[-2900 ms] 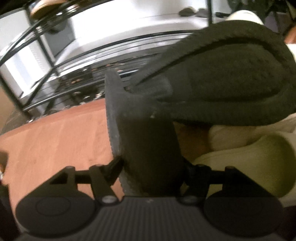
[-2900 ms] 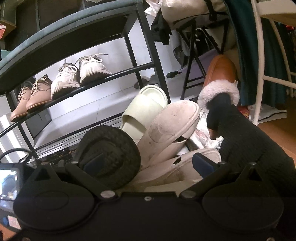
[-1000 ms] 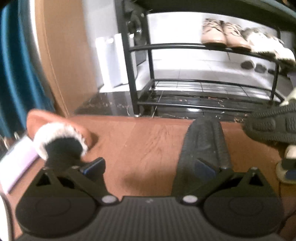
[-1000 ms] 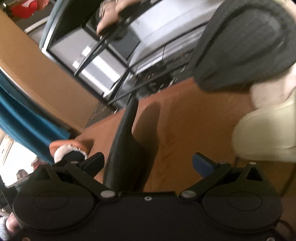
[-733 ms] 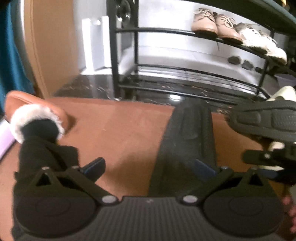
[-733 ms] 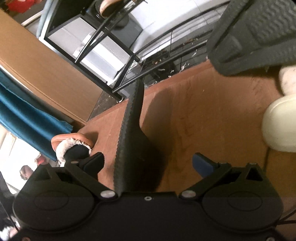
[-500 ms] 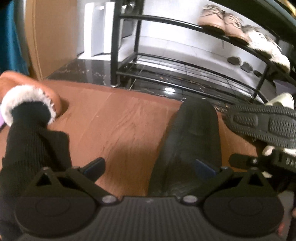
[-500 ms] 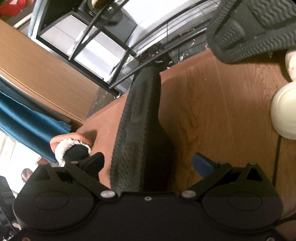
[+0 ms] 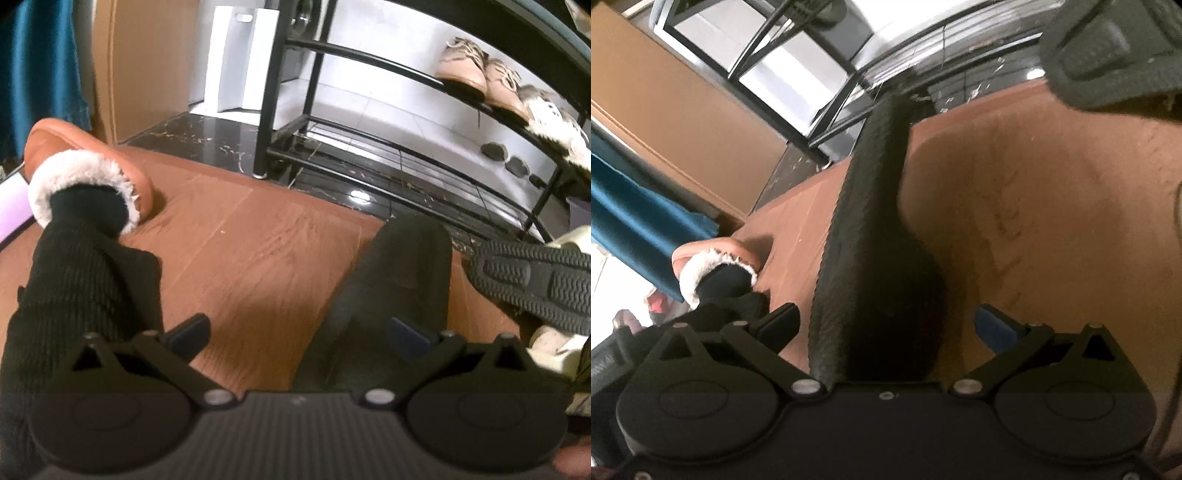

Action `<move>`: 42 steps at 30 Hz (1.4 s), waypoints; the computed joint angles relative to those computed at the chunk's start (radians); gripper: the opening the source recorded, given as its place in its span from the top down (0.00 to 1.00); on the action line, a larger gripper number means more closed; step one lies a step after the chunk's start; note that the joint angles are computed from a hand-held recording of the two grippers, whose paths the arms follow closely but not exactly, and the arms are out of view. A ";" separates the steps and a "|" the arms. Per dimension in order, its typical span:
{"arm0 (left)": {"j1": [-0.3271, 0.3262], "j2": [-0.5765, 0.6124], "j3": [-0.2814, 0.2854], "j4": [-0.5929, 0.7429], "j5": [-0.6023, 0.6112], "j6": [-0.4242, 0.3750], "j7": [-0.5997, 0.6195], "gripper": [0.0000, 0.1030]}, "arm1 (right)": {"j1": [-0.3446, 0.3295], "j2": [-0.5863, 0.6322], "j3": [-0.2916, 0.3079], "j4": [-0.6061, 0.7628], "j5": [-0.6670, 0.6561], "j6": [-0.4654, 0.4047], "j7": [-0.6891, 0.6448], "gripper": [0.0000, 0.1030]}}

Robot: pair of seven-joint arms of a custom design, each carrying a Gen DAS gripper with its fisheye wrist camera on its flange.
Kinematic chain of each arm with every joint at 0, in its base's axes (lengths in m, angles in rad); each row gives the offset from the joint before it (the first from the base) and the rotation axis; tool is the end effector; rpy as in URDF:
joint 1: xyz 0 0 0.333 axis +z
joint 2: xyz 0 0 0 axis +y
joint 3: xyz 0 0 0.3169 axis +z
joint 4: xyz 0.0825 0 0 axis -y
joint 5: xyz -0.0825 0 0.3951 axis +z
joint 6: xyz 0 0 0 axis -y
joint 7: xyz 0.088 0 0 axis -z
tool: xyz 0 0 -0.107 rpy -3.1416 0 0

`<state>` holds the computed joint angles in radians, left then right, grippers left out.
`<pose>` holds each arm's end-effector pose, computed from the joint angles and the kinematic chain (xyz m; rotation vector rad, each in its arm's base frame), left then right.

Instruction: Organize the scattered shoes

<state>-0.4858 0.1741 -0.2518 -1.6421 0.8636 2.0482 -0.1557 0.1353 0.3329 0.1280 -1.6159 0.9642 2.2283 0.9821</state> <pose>0.5191 -0.3997 0.5510 -2.2189 1.0627 -0.6945 0.6701 0.1959 0.4729 -1.8357 1.3198 0.3699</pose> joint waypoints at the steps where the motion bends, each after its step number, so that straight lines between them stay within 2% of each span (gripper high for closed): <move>1: 0.002 -0.007 0.002 -0.011 0.002 0.010 -0.016 0.01 | 0.001 0.004 0.002 0.002 0.003 0.000 -0.002 0.01; 6: 0.013 -0.032 0.001 -0.047 0.015 0.040 -0.087 0.01 | 0.015 0.025 0.011 0.012 0.006 0.027 -0.007 0.07; 11: 0.021 -0.027 -0.003 -0.043 0.000 0.036 -0.082 0.01 | 0.023 0.049 0.017 0.028 -0.019 0.025 0.021 0.12; 16: 0.019 -0.020 -0.004 -0.036 0.003 0.030 -0.069 0.01 | 0.014 0.052 0.028 0.023 -0.009 0.008 -0.021 0.13; 17: 0.019 -0.019 -0.004 -0.035 0.000 0.029 -0.067 0.01 | 0.014 0.053 0.028 0.023 -0.008 0.009 -0.028 0.18; 20: 0.019 -0.016 -0.003 -0.033 -0.007 0.028 -0.063 0.01 | 0.011 0.056 0.029 0.028 -0.001 0.012 -0.054 0.22; 27: 0.024 -0.008 0.002 -0.031 -0.034 0.039 -0.066 0.01 | 0.006 0.028 0.026 0.006 0.043 0.059 -0.073 0.25; 33: 0.021 -0.002 0.003 -0.025 -0.040 0.033 -0.060 0.01 | -0.008 0.028 0.017 0.019 0.077 0.080 -0.013 0.26; 37: 0.021 -0.003 0.005 -0.025 -0.044 0.034 -0.063 0.01 | 0.001 0.005 0.010 0.007 0.058 0.163 -0.051 0.26; 41: 0.022 -0.005 0.005 -0.028 -0.045 0.037 -0.066 0.01 | 0.024 -0.017 -0.007 0.002 -0.058 0.264 -0.108 0.26; 42: 0.022 -0.006 0.005 -0.029 -0.044 0.039 -0.066 0.01 | 0.039 -0.029 -0.020 -0.005 -0.130 0.310 -0.133 0.26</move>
